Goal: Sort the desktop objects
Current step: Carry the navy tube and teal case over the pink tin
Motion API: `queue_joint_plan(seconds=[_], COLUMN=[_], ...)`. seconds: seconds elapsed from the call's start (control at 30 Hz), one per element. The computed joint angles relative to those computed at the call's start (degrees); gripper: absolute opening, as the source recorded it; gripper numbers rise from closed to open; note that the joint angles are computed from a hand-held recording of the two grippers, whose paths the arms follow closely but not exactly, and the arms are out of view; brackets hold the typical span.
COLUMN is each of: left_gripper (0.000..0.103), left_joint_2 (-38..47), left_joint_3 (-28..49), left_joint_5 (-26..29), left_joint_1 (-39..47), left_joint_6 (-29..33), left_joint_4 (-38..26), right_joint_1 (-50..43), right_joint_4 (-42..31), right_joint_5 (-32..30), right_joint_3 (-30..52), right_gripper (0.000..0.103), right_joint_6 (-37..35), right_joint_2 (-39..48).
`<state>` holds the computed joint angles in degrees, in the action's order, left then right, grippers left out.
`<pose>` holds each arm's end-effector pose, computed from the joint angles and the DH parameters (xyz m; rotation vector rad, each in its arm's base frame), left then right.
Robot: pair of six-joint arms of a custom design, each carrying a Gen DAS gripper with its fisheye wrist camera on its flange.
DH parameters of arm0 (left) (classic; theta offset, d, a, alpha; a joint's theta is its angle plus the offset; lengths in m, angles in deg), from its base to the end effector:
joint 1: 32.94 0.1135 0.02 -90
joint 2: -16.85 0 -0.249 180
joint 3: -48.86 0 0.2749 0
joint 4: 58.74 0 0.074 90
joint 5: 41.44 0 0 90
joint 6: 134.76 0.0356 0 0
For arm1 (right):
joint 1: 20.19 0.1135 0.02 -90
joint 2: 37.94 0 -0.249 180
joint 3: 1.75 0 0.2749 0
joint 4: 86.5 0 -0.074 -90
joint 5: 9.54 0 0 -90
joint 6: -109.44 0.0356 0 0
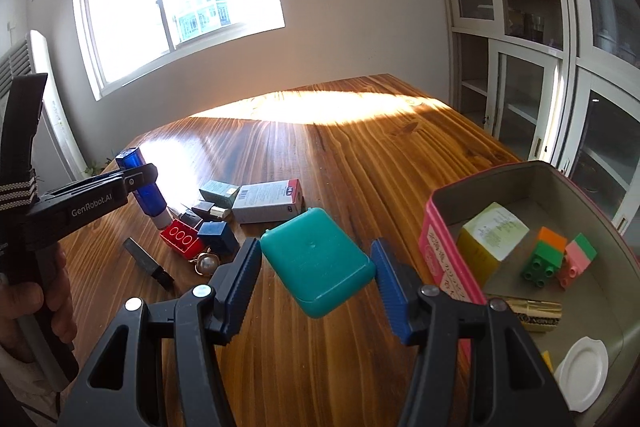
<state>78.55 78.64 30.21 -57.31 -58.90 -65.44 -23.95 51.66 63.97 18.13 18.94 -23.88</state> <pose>0.2046 -0.0804 0.1201 0.0259 2.2047 -0.0135 0.1398 0.0009 0.1383 -0.0987 2.1807 0.2740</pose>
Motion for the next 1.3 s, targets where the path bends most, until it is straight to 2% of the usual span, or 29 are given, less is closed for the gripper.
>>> queue_joint_plan(seconds=[0.13, 0.27, 0.4, 0.53, 0.7, 0.9, 1.07, 1.3], left_gripper=[0.032, 0.032, 0.032, 0.032, 0.032, 0.032, 0.032, 0.032], left_joint_2=[-0.17, 2.97, 7.69, 12.41, 18.68, 26.62, 30.86, 34.75], left_joint_3=[0.94, 3.52, 7.18, 11.22, 16.86, 23.75, 27.74, 31.13], left_joint_5=[-2.54, -4.68, -6.82, -8.28, -7.99, -7.61, -7.3, -7.67], left_joint_1=[-6.9, -13.59, -19.66, -24.98, -29.77, -34.35, -36.57, -38.37], left_joint_6=[-2.85, -5.23, -7.03, -8.39, -9.17, -9.27, -8.99, -8.6], left_joint_4=[-1.36, -1.69, -1.9, -2.35, -2.5, -2.91, -3.37, -3.62], right_joint_1=[-11.28, -26.17, -40.77, -52.42, -61.54, -67.56, -69.95, -70.81], right_joint_4=[-7.09, -10.32, -10.26, -9.16, -6.79, -4.66, -3.92, -2.89], right_joint_5=[-7.49, -17.32, -26.15, -32.25, -35.97, -38.2, -39.12, -39.54], right_joint_3=[0.3, 1.76, 3.94, 6.46, 9.51, 13.03, 14.94, 15.74], right_gripper=[0.061, 0.061, 0.061, 0.061, 0.061, 0.061, 0.061, 0.062], right_joint_6=[-4.55, -11.91, -20.36, -28.67, -35.97, -40.76, -42.95, -43.83], right_joint_2=[-6.33, -4.92, 3.11, 13.25, 25.12, 36.47, 41.76, 44.58])
